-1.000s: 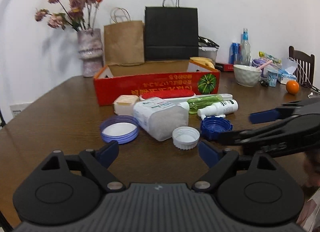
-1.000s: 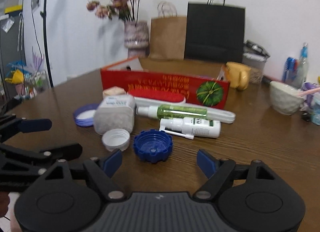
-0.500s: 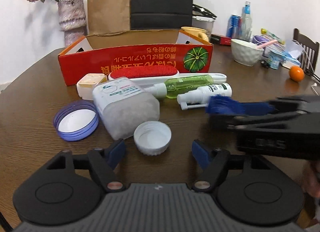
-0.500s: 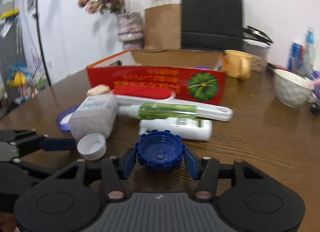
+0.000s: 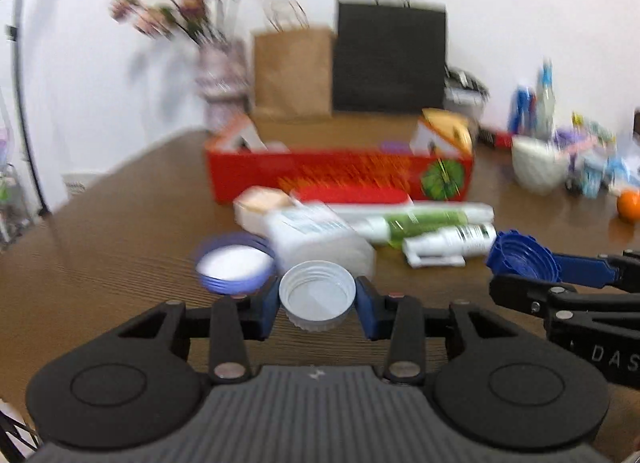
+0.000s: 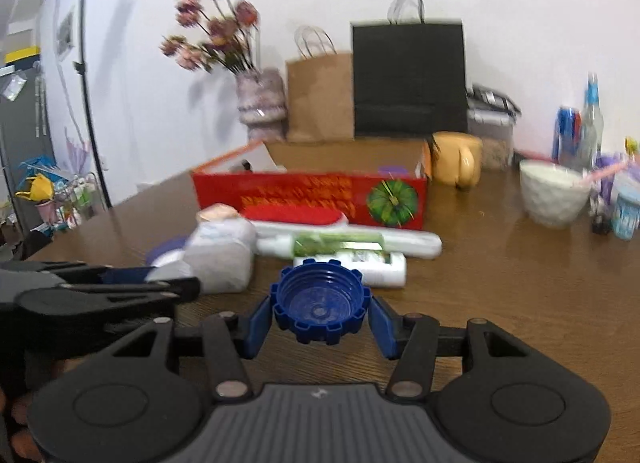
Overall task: Organize rigid objects
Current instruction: 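Grasp the white cap with the left tool while the right grasps the blue cap, then carry the white and blue caps into the red box with both tools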
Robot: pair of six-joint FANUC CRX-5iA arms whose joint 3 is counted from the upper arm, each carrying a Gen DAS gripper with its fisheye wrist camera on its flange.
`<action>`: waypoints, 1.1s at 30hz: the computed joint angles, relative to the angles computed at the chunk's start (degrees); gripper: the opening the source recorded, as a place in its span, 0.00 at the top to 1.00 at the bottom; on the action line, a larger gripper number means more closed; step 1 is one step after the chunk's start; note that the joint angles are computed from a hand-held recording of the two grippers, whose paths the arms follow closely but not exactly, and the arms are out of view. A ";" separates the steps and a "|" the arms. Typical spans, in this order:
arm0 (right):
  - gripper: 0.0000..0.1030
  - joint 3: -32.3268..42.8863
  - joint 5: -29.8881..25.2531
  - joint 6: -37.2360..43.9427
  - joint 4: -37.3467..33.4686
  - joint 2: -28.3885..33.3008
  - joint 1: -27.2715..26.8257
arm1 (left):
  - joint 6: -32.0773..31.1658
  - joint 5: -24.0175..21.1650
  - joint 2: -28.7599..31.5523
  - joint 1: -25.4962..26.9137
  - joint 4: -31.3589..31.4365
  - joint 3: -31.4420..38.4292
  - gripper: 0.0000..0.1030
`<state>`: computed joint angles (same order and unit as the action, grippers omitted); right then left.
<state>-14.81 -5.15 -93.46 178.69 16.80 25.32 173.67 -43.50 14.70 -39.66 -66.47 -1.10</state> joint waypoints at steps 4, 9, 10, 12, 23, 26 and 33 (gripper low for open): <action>0.49 -6.97 -10.47 8.68 -11.70 -2.08 3.46 | 10.86 -8.38 -6.34 -5.54 -10.01 -7.21 0.61; 0.49 -14.15 -24.22 17.39 -24.81 -3.63 10.40 | 17.74 -12.46 -14.03 -8.75 -15.03 -14.88 0.61; 0.49 -15.32 -26.87 18.15 -26.50 -3.86 11.78 | 18.64 -12.75 -15.41 -9.28 -16.06 -16.32 0.61; 0.49 -17.60 -32.45 20.71 -30.86 -4.12 15.03 | 19.36 -13.79 -17.39 -10.40 -17.27 -18.38 0.60; 0.49 -19.43 -37.62 30.03 -41.53 -4.96 21.48 | 22.52 -11.20 -21.72 -9.87 -17.92 -22.43 0.61; 0.49 -18.44 -35.86 30.18 -40.56 -4.59 20.27 | 22.25 -11.39 -21.08 -9.63 -18.38 -21.81 0.61; 0.49 -10.41 -24.80 27.92 -32.81 -2.56 12.88 | 18.17 -2.96 -17.27 -3.10 -19.73 -16.16 0.61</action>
<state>-25.22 -29.95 -65.54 145.88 14.24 38.20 191.84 -46.46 -2.57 -42.77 -86.20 -17.26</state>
